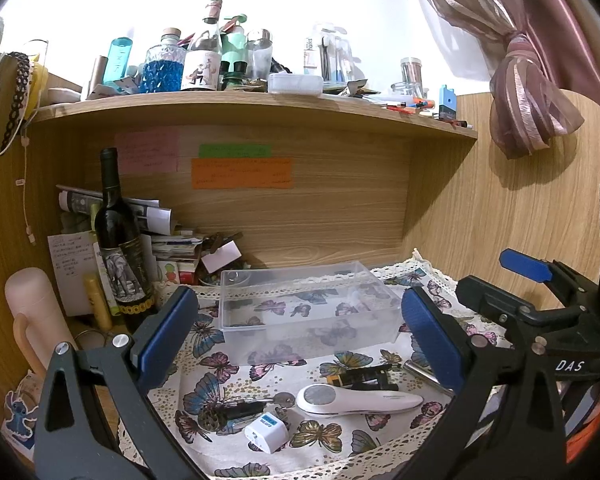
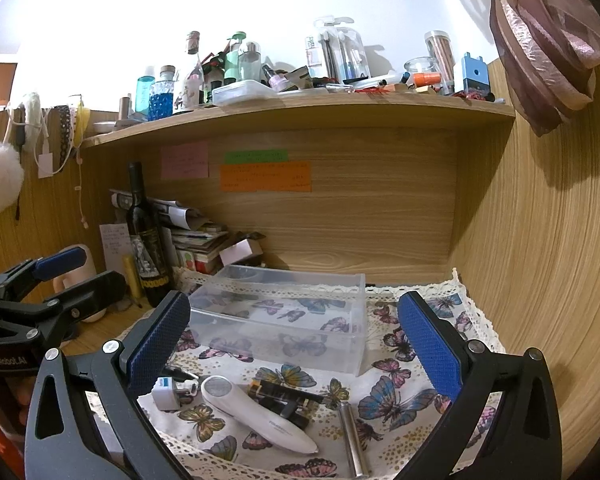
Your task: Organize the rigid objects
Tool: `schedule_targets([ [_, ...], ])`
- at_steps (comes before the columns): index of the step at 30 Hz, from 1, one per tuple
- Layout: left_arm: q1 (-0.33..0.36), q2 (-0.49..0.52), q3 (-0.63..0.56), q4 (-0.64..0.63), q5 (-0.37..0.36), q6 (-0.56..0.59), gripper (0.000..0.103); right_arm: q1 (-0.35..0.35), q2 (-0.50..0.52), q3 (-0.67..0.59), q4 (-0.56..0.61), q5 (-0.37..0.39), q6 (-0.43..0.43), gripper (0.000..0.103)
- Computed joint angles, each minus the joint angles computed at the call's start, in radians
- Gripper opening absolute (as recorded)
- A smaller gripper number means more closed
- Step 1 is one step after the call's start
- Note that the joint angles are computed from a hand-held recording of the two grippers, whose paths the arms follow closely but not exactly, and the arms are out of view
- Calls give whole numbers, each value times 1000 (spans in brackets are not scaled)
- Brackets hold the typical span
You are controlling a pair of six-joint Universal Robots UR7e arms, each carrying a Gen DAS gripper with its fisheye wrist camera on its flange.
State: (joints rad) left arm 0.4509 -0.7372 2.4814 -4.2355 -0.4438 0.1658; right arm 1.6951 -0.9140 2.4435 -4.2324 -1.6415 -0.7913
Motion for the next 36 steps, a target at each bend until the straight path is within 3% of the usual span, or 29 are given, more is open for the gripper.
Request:
schedule_targets([
  [22,6,4,-3,9,-12,-15,103,10,10,-2,1,-7,8,103],
  [30,71,-59,16,109,-66,-94,103,-7,17,-10,6,-13,12,103],
  [32,95,-85,26,152,-66,-133,100,-22,11,-11,22,-17,6,103],
  [33,104,-96,32,175,-59,-152,94,-27,11,-12,27,-23,4,102],
  [34,113,-111,39,208,-52,-177,86,-31,11,-14,35,-35,1,98],
  [36,142,-149,53,289,-52,-238,82,-41,8,-15,56,-54,-3,90],
])
